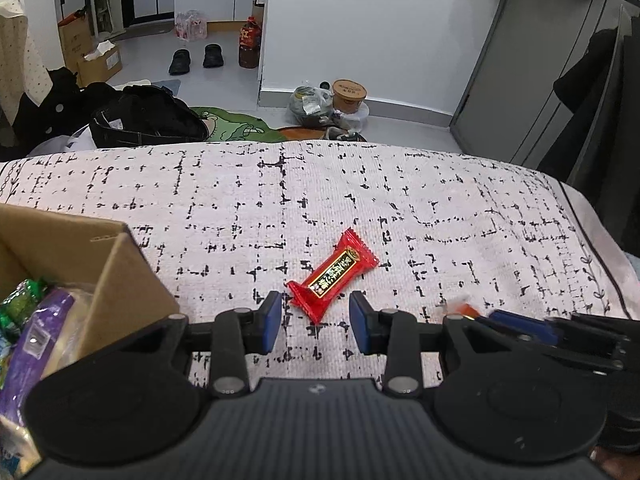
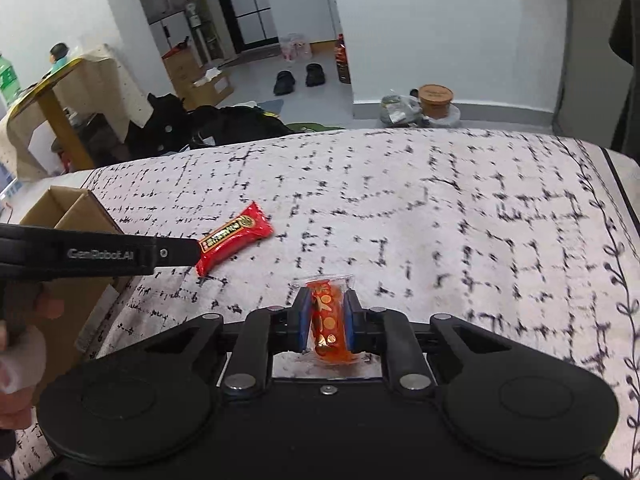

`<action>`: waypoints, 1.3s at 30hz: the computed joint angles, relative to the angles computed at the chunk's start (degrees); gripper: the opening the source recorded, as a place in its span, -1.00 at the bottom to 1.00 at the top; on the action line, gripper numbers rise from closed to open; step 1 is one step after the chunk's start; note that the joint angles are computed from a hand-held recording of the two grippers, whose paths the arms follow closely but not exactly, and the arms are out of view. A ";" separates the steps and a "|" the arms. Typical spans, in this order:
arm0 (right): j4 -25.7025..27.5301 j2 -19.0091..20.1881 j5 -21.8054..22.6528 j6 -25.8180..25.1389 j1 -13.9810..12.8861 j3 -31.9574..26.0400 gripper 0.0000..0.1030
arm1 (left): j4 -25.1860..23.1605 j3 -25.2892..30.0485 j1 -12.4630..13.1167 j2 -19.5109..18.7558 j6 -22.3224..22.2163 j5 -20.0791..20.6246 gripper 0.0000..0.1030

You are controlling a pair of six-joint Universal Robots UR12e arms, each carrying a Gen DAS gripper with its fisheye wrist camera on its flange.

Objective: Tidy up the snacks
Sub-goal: 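Grasp the orange packet with the right tool while the left tool grasps the red bar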

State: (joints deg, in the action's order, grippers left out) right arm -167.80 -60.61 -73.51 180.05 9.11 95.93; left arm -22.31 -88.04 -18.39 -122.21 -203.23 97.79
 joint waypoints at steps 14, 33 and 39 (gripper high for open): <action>-1.08 -0.94 -0.09 3.79 -1.19 1.73 -0.69 | 0.72 3.67 -0.93 -3.50 6.91 2.81 -0.29; -0.65 0.12 0.40 4.33 -0.85 1.34 -0.29 | 6.44 4.91 -0.10 -5.42 14.87 -3.08 0.00; -1.85 0.51 -1.13 6.74 -0.80 1.24 -0.47 | 3.82 4.23 0.08 -5.06 14.77 -4.78 -0.03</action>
State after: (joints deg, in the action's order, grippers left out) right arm -169.65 -60.10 -74.64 186.79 8.31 97.17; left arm -18.49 -83.81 -18.31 -127.27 -188.47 93.01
